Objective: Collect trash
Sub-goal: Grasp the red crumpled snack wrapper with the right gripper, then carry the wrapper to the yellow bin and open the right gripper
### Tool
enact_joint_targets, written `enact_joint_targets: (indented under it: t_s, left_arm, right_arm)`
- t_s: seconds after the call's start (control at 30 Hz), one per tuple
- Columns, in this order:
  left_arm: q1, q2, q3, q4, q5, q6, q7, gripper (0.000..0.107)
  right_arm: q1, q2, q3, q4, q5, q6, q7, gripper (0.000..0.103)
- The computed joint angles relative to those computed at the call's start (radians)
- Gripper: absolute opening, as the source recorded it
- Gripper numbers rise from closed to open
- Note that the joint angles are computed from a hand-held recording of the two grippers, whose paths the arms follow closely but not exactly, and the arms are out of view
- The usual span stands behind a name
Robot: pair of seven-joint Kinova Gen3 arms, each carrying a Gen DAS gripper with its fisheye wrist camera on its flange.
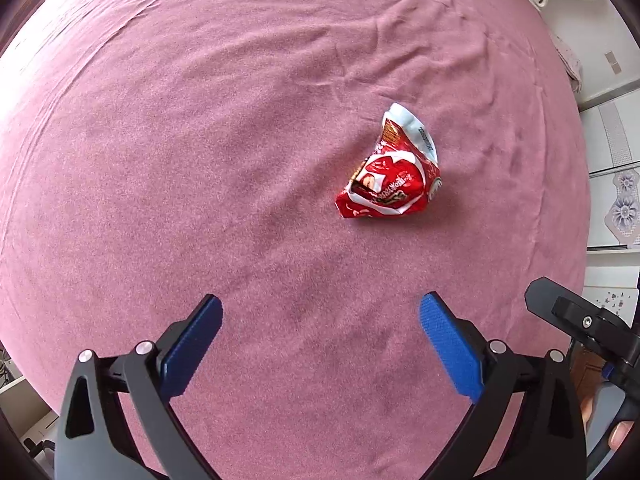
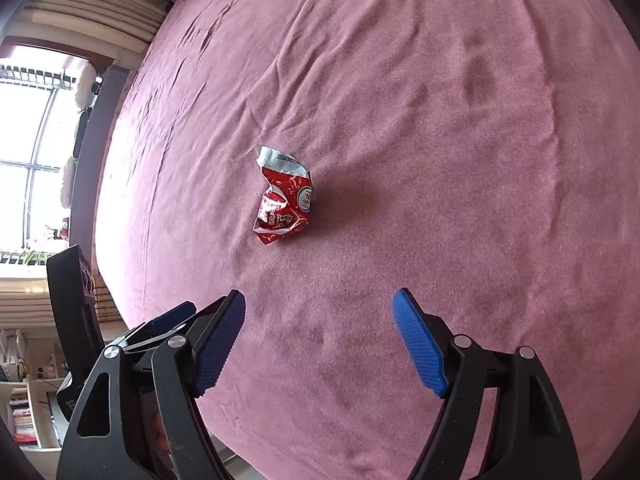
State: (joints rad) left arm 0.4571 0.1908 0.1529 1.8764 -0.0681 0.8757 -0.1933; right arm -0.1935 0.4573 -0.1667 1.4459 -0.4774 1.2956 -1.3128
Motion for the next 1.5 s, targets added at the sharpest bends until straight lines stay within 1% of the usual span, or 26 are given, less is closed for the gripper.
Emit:
enact_joint_targets:
  t_s: [0.17,0.33,0.57,0.67,0.7,0.73,0.77,0.8,0.83,0.87,0.93,1.1,1.2,1.3,1.5]
  left_arm:
    - [-0.05,-0.005,-0.014,0.051,0.024,-0.052,-0.074,0.099]
    - [-0.081,0.006,-0.023,0.087,0.046,-0.1,-0.125,0.099]
    - [-0.101,0.027,-0.036,0.124,0.068,-0.16,-0.159,0.099]
    - [-0.108,0.041,-0.04,0.125,0.077,-0.169,-0.176,0.099]
    - [-0.109,0.044,-0.041,0.124,0.078,-0.173,-0.179,0.099]
    - [-0.11,0.048,-0.042,0.122,0.081,-0.173,-0.184,0.099]
    - [-0.112,0.051,-0.042,0.12,0.085,-0.173,-0.189,0.099]
    - [-0.113,0.054,-0.042,0.118,0.089,-0.174,-0.195,0.099]
    - [-0.114,0.063,-0.044,0.108,0.091,-0.174,-0.199,0.099]
    - [-0.115,0.065,-0.045,0.105,0.093,-0.173,-0.203,0.099]
    - [-0.113,0.07,-0.046,0.096,0.097,-0.167,-0.206,0.099]
    - [-0.086,0.067,-0.039,0.068,0.096,-0.152,-0.186,0.099]
    - [-0.057,0.077,-0.024,0.025,0.085,-0.122,-0.187,0.099]
    - [-0.025,0.092,-0.006,-0.029,0.082,-0.097,-0.198,0.099]
    - [0.067,0.151,0.021,-0.181,0.06,-0.007,-0.216,0.099]
  right_arm:
    - [-0.05,0.083,-0.012,-0.079,0.023,0.001,-0.027,0.075]
    - [-0.09,0.142,-0.025,-0.13,0.055,-0.014,-0.024,0.075]
    - [-0.138,0.215,-0.027,-0.188,0.094,-0.031,-0.055,0.076]
    - [-0.148,0.237,-0.031,-0.202,0.102,-0.04,-0.069,0.076]
    - [-0.151,0.243,-0.034,-0.208,0.105,-0.038,-0.068,0.075]
    - [-0.155,0.243,-0.035,-0.206,0.112,-0.042,-0.063,0.069]
    - [-0.155,0.235,-0.04,-0.195,0.114,-0.06,-0.05,0.062]
    - [-0.152,0.232,-0.046,-0.19,0.113,-0.066,-0.036,0.049]
    - [-0.146,0.235,-0.051,-0.193,0.107,-0.057,-0.027,0.043]
    - [-0.142,0.233,-0.052,-0.192,0.101,-0.052,-0.025,0.042]
    - [-0.131,0.217,-0.053,-0.175,0.095,-0.056,-0.011,0.036]
    - [-0.08,0.161,-0.042,-0.124,0.073,-0.05,0.016,0.032]
    - [-0.047,0.116,-0.034,-0.088,0.06,-0.046,0.034,0.032]
    - [-0.014,0.064,-0.019,-0.045,0.057,-0.039,0.054,0.032]
    - [0.086,-0.046,0.022,0.06,0.028,-0.014,0.113,0.032]
